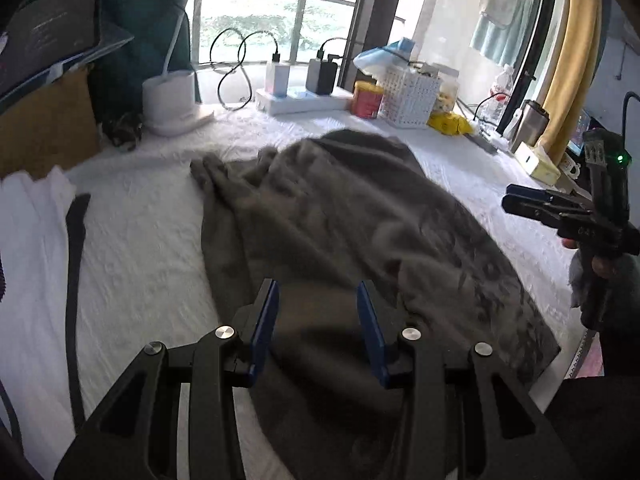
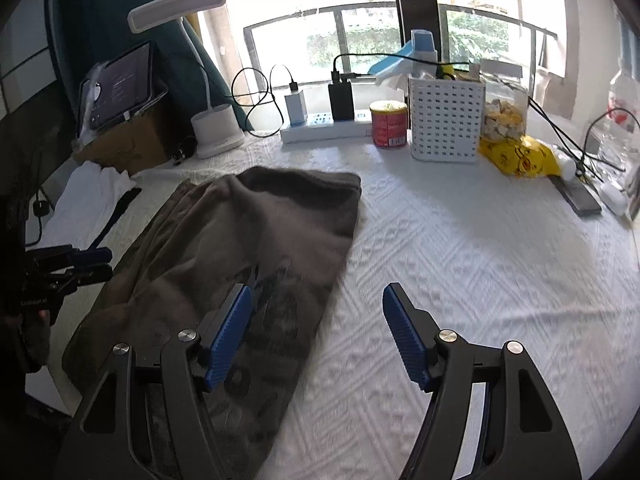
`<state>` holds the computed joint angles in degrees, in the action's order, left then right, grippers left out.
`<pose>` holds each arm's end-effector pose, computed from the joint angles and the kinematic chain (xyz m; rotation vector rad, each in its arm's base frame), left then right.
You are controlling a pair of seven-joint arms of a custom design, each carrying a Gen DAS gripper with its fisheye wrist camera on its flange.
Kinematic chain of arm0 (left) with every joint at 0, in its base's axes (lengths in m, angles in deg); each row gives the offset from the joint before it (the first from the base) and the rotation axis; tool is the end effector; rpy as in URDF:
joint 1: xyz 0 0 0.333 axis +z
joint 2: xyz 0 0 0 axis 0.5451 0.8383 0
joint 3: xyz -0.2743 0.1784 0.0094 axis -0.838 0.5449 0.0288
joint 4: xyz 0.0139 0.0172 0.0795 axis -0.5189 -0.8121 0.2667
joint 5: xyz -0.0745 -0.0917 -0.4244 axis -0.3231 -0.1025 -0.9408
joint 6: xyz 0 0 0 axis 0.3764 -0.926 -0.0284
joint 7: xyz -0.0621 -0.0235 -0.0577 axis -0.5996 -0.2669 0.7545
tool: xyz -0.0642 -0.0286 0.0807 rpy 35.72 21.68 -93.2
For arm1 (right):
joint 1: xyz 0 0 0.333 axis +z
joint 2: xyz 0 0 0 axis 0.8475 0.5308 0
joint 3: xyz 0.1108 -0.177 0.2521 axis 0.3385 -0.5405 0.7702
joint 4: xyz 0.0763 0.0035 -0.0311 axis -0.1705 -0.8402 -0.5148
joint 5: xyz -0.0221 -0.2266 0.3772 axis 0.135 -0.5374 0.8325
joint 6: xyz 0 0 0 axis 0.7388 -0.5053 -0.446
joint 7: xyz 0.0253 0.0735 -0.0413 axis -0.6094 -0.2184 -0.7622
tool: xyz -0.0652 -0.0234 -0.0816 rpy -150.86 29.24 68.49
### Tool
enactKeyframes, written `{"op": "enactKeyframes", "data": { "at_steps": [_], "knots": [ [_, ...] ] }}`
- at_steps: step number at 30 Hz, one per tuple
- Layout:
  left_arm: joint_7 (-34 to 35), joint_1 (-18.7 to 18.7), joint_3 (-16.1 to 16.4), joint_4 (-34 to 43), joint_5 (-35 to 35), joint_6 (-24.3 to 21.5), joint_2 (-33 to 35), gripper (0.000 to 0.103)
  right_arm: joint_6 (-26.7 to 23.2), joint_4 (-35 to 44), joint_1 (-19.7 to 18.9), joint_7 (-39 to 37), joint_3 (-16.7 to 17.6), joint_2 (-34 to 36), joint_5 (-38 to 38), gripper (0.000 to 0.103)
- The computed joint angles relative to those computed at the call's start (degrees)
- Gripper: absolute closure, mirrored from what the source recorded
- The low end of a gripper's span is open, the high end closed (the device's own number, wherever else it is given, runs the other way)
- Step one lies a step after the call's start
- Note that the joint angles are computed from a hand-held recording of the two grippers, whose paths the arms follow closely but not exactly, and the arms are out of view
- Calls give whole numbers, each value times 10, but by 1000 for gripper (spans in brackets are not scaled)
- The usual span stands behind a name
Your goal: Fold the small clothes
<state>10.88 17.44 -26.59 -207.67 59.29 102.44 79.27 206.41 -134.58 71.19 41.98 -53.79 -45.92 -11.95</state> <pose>0.5200 -0.2688 0.5103 -1.7291 2.0089 -0.9579 0.5908 0.1168 0.5108 -1.9495 1.2735 -0.3105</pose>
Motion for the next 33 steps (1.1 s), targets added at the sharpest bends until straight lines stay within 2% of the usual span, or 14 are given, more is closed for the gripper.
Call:
{"op": "enactKeyframes", "data": {
  "at_steps": [3,5,9,12,14,20,23,24,26,28,29,30,31,33],
  "knots": [
    [-25,1,-6,-25,10,12,-18,63,6,-27,3,-6,0,-21,5,31],
    [-46,0,-9,-52,16,45,-35,63,7,-45,6,-8,-2,-35,7,31],
    [-22,-43,15,-95,-16,94,-62,63,3,-78,8,1,-6,-59,-4,31],
    [21,-92,48,-99,-56,69,-63,63,5,-99,12,0,-14,-77,0,31],
    [38,-99,47,-100,-72,56,-61,63,7,-111,14,1,-17,-86,3,31],
    [101,-140,65,-110,-147,68,-73,63,10,-139,18,6,-24,-106,3,31],
    [126,-146,65,-107,-161,54,-70,63,10,-147,22,5,-28,-111,7,31],
    [145,-159,75,-109,-184,55,-71,63,10,-150,23,5,-28,-113,9,31],
    [222,-213,117,-111,-271,58,-73,63,9,-155,24,3,-29,-116,10,31],
    [291,-251,143,-113,-346,69,-76,44,8,-158,25,4,-30,-119,10,31],
    [313,-259,147,-114,-370,73,-77,29,9,-160,25,5,-31,-120,10,31],
    [319,-255,140,-115,-379,76,-78,26,8,-161,24,7,-31,-120,9,31],
    [305,-234,120,-114,-364,70,-76,26,9,-161,24,8,-32,-120,10,31],
    [237,-167,61,-110,-292,54,-71,26,9,-163,24,9,-33,-121,11,31]
  ]
}}
